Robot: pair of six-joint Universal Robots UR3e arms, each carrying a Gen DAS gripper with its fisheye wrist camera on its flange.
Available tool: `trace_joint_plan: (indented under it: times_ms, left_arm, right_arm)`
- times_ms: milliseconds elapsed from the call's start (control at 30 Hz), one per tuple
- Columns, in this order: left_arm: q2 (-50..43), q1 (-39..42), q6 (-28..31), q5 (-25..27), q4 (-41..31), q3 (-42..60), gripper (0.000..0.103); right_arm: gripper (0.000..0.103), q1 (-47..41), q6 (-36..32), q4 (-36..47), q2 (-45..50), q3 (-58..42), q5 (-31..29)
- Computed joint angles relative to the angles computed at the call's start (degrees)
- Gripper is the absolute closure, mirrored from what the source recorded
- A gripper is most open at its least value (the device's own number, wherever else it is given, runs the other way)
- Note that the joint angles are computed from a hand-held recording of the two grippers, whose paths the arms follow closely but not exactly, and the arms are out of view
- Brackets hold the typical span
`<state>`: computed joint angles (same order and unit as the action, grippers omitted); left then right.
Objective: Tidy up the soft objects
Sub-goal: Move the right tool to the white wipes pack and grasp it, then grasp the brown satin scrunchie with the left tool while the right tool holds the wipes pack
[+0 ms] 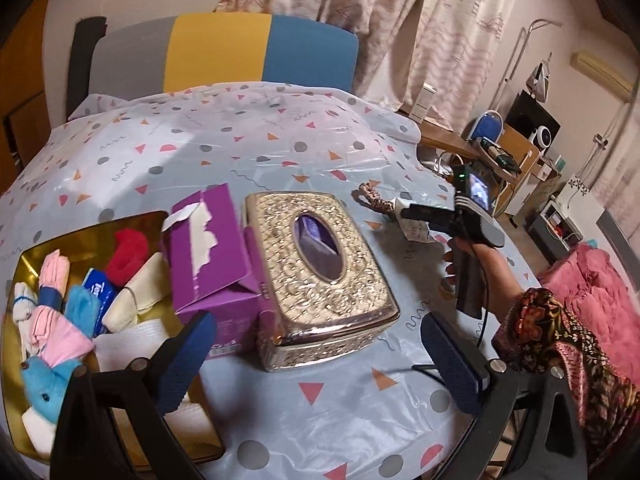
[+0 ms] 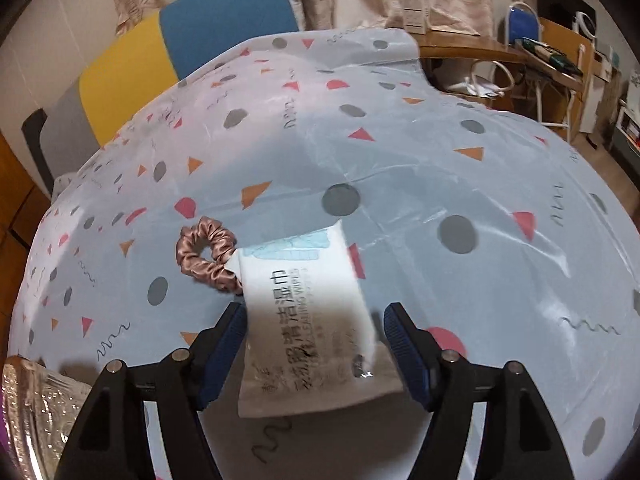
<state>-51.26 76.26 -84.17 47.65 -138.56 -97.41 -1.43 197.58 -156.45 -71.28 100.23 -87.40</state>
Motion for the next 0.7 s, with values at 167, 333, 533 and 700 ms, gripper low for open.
trace_joint_plan:
  times_ms: [167,333,533,700]
  left_arm:
    - [0.66,-7.33,-9.6,-1.17,7.1,-1.6,0.0]
    - [-0.58,-21.83,-30.28,-1.41,25.02,-4.21,0.0]
    - [-16.39,-50.77,-64.44,8.27,60.56,-2.92,0.0]
    - [-37.97,-70.83,-80.34,21.45,74.52,9.89,0.0]
  right_arm:
    - [0.037,1.71,-3.21,-3.36,2.35,0.4,-2.33]
    - [0.04,0.45,-1.25,-7.1,-3.68,8.78,-0.46]
    - [0.04,1.1,3.63,-9.73,-16.54,23.61,-3.71]
    - [0.04,3.27,4.81,-16.91,-18.27,31.12,-9.56]
